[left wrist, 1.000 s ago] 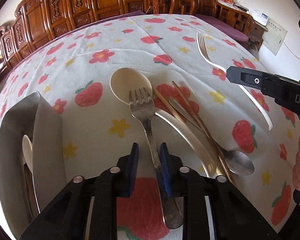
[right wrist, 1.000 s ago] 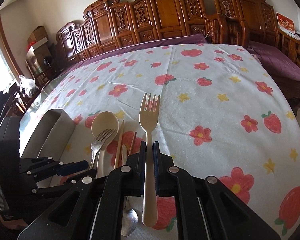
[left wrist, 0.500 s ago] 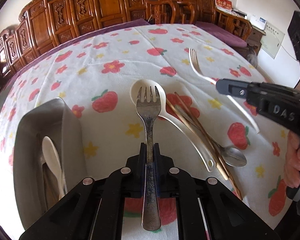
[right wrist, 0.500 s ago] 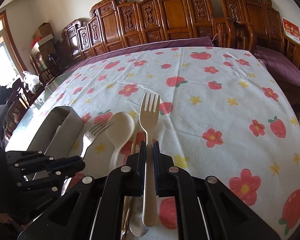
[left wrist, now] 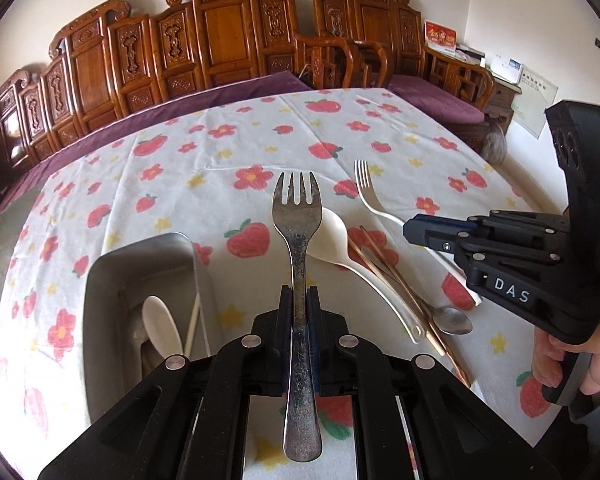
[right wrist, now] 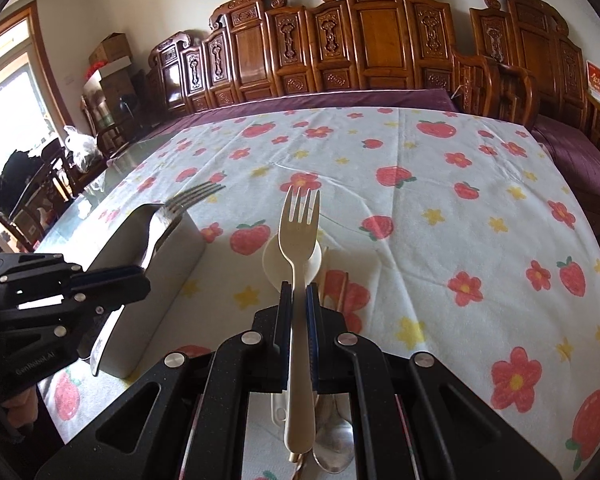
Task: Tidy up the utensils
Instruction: 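Grasp the metal fork with the left gripper while the right gripper holds the white fork, then carry the metal fork into the tray and open the left gripper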
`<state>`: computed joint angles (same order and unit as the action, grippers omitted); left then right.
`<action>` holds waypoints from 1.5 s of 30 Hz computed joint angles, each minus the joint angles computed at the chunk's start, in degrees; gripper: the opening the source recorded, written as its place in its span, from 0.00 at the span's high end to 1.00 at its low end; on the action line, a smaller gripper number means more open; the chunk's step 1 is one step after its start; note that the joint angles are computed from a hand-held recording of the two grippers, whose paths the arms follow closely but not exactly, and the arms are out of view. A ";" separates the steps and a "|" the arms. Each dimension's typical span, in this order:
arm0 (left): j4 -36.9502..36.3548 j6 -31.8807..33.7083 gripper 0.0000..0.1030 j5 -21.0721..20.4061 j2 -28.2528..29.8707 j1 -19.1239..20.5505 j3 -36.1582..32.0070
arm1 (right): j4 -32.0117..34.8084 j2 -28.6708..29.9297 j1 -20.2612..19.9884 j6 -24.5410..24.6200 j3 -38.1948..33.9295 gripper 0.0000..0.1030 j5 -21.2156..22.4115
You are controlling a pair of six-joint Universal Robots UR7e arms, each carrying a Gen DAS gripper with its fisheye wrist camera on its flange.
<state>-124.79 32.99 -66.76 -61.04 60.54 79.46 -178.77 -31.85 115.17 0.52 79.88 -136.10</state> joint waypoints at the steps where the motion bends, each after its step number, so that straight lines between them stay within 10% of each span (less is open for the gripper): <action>1: 0.15 0.15 0.94 -0.18 -0.05 0.08 -0.33 | 0.13 0.22 0.05 -0.21 -0.31 0.92 0.09; 23: 3.21 2.57 0.94 -0.78 -0.17 4.15 -7.03 | 3.03 3.77 2.48 -3.18 -4.72 0.92 2.25; 45: 4.94 1.14 0.94 7.89 5.12 8.09 -10.49 | 5.72 4.93 1.98 -2.19 -5.97 0.92 1.50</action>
